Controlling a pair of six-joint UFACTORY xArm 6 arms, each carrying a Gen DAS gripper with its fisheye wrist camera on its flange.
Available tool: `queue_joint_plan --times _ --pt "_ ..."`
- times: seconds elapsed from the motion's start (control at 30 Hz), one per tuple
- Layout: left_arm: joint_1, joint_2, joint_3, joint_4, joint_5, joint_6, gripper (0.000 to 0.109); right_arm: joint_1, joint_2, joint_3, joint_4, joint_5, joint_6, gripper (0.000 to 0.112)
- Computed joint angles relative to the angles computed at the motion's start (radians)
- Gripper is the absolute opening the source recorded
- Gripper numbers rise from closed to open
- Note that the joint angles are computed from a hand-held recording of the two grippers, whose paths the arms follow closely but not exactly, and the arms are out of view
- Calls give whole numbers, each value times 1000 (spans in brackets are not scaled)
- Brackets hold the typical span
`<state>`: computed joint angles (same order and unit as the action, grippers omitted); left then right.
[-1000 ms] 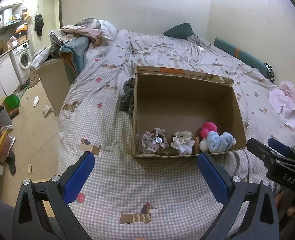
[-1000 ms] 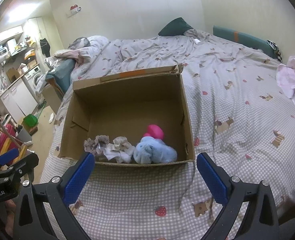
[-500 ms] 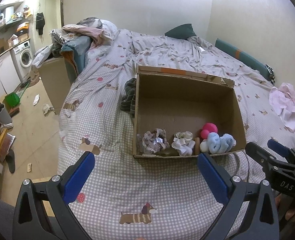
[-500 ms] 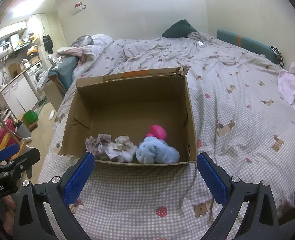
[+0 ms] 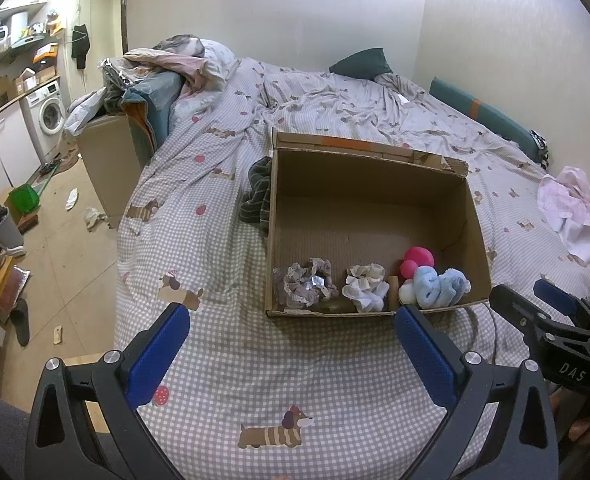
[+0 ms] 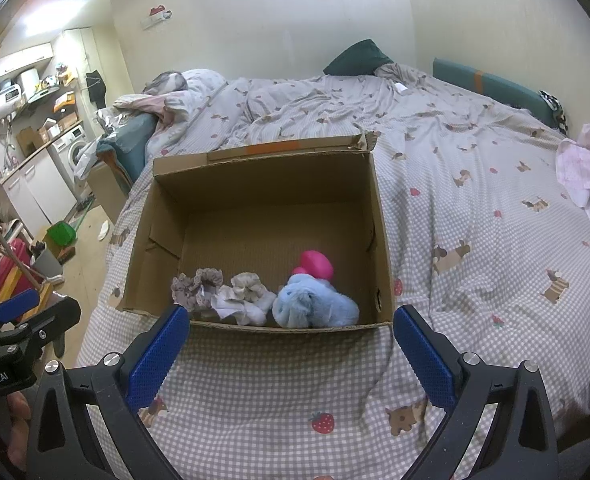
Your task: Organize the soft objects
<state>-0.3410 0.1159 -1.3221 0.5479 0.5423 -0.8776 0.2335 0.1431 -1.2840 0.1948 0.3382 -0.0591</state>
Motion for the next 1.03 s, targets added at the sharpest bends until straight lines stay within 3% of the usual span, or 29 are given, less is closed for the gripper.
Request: queue_joint_plan --times 1.03 --pt "2 3 2 -21 -12 11 102 1 -3 8 17 -7 -11 103"
